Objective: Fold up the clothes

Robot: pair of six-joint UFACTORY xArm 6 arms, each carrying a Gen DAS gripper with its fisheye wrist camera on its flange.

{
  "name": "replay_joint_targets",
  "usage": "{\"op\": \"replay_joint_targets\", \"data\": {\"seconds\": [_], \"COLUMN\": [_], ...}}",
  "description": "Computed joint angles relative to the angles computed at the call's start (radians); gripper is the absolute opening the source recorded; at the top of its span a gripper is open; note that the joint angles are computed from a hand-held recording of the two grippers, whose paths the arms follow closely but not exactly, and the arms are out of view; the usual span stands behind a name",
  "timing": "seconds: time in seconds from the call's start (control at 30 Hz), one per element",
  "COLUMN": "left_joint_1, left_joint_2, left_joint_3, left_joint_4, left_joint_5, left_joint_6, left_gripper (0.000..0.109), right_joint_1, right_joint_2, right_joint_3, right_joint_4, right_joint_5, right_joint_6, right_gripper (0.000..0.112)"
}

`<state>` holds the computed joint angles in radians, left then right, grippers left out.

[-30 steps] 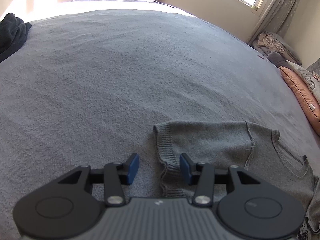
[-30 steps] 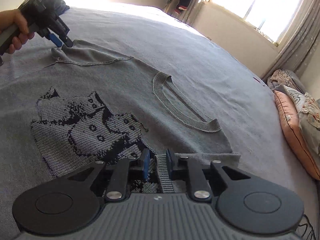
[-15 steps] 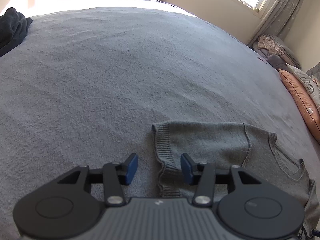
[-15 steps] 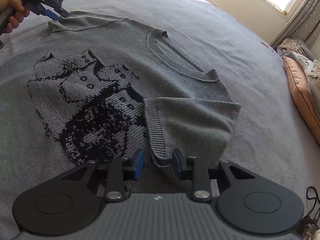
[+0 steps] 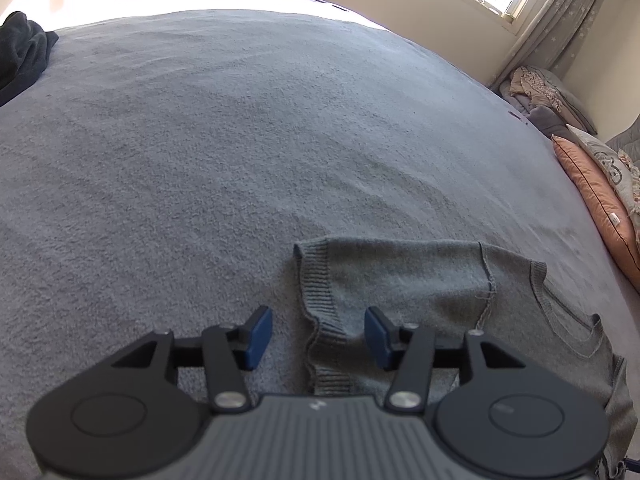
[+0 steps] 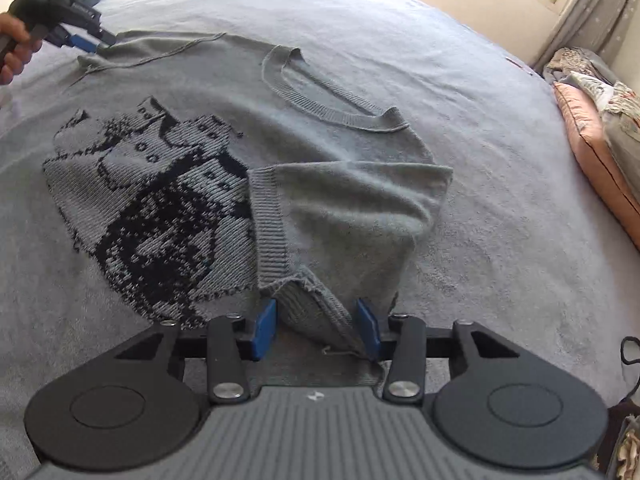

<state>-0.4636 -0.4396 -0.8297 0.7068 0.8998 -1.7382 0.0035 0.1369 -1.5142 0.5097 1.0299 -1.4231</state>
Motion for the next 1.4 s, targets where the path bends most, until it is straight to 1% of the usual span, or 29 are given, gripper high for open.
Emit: {"op": "replay_joint_targets", "data": {"seconds": [0.03, 0.07, 0.13, 0.2, 0.27, 0.37, 0.47, 0.5, 0.57, 0.6, 0.63, 0.67, 0.7, 0.77, 0.87, 0.93, 0.97, 1.0, 1.03, 1.07, 1.1, 1.13, 1.17, 1.2, 1.23, 1.3, 1.33, 1.37, 1.4], "left_joint_1": [0.0, 0.001, 0.002, 0.002, 0.002, 0.001, 0.001, 0.001, 0.002, 0.002, 0.002, 0.002, 0.002, 0.004, 0.01, 0.014, 0.016, 0.017, 0.019, 0.021, 0.022, 0.024, 0.025, 0.026, 0.026, 0.027, 0.026, 0.026, 0.026], "left_joint_2": [-0.001, -0.001, -0.003, -0.002, 0.001, 0.002, 0.001, 0.002, 0.002, 0.003, 0.005, 0.006, 0.007, 0.003, -0.005, -0.007, -0.008, -0.008, -0.01, -0.011, -0.013, -0.015, -0.017, -0.018, -0.019, -0.019, -0.019, -0.019, -0.019], "left_joint_3": [0.001, 0.002, 0.003, 0.002, 0.0, 0.0, 0.001, 0.001, 0.001, 0.001, 0.0, -0.001, -0.001, 0.002, 0.01, 0.013, 0.014, 0.015, 0.017, 0.019, 0.02, 0.023, 0.024, 0.026, 0.026, 0.026, 0.026, 0.026, 0.026], "left_joint_4": [-0.001, -0.002, -0.003, -0.004, -0.004, -0.004, -0.005, -0.005, -0.004, -0.004, -0.004, -0.005, -0.005, -0.007, -0.011, -0.013, -0.014, -0.015, -0.016, -0.016, -0.017, -0.018, -0.019, -0.02, -0.02, -0.021, -0.021, -0.021, -0.021], "left_joint_5": [-0.002, -0.003, -0.006, -0.006, -0.006, -0.006, -0.008, -0.008, -0.009, -0.009, -0.009, -0.009, -0.009, -0.014, -0.024, -0.03, -0.033, -0.035, -0.038, -0.041, -0.044, -0.046, -0.049, -0.051, -0.052, -0.052, -0.052, -0.052, -0.052], "left_joint_6": [0.0, 0.001, 0.002, 0.002, 0.004, 0.005, 0.004, 0.003, 0.001, 0.001, 0.0, 0.0, 0.0, -0.001, -0.009, -0.01, -0.01, -0.01, -0.012, -0.013, -0.014, -0.014, -0.015, -0.016, -0.018, -0.02, -0.02, -0.02, -0.019], "left_gripper": [0.053, 0.053, 0.053, 0.053, 0.054, 0.055, 0.056, 0.056, 0.056, 0.057, 0.057, 0.057, 0.058, 0.058, 0.058, 0.058, 0.058, 0.058, 0.058, 0.058, 0.058, 0.058, 0.059, 0.059, 0.059, 0.059, 0.059, 0.059, 0.059], "right_joint_1": [0.003, 0.004, 0.003, -0.006, -0.007, -0.014, -0.021, -0.025, -0.03, -0.019, -0.006, 0.011, 0.041, 0.08, 0.106, 0.11, 0.111, 0.121, 0.14, 0.163, 0.181, 0.185, 0.187, 0.19, 0.193, 0.203, 0.207, 0.205, 0.201], "right_joint_2": [-0.01, -0.014, -0.022, -0.007, 0.003, 0.012, 0.001, -0.011, -0.025, -0.028, -0.029, -0.026, -0.006, 0.035, 0.145, 0.203, 0.234, 0.247, 0.246, 0.237, 0.228, 0.22, 0.213, 0.206, 0.194, 0.167, 0.161, 0.157, 0.161], "right_joint_3": [0.006, 0.002, -0.001, -0.031, -0.04, -0.059, -0.054, -0.043, -0.032, -0.019, -0.008, 0.002, -0.003, -0.016, -0.11, -0.162, -0.19, -0.195, -0.175, -0.136, -0.099, -0.087, -0.075, -0.063, -0.047, -0.012, -0.008, -0.017, -0.022], "right_joint_4": [-0.016, -0.032, -0.062, -0.095, -0.129, -0.139, -0.121, -0.072, 0.054, 0.123, 0.193, 0.222, 0.235, 0.237, 0.202, 0.198, 0.204, 0.184, 0.144, 0.082, 0.039, 0.037, 0.05, 0.062, 0.1, 0.198, 0.262, 0.327, 0.35], "right_joint_5": [0.016, 0.034, 0.054, 0.106, 0.113, 0.13, 0.132, 0.11, 0.056, 0.001, -0.059, -0.11, -0.183, -0.283, -0.328, -0.313, -0.304, -0.307, -0.351, -0.42, -0.483, -0.505, -0.525, -0.546, -0.589, -0.694, -0.714, -0.699, -0.664], "right_joint_6": [-0.024, -0.032, -0.033, -0.012, 0.003, 0.026, -0.005, -0.032, -0.044, -0.021, 0.001, 0.032, 0.09, 0.18, 0.403, 0.551, 0.616, 0.638, 0.635, 0.635, 0.619, 0.629, 0.629, 0.629, 0.595, 0.501, 0.446, 0.401, 0.379], "right_gripper": [0.029, 0.027, 0.027, 0.026, 0.026, 0.026, 0.027, 0.03, 0.045, 0.057, 0.061, 0.061, 0.061, 0.061, 0.06, 0.06, 0.059, 0.055, 0.053, 0.049, 0.034, 0.015, 0.008, 0.007, 0.007, 0.007, 0.007, 0.007, 0.007]}}
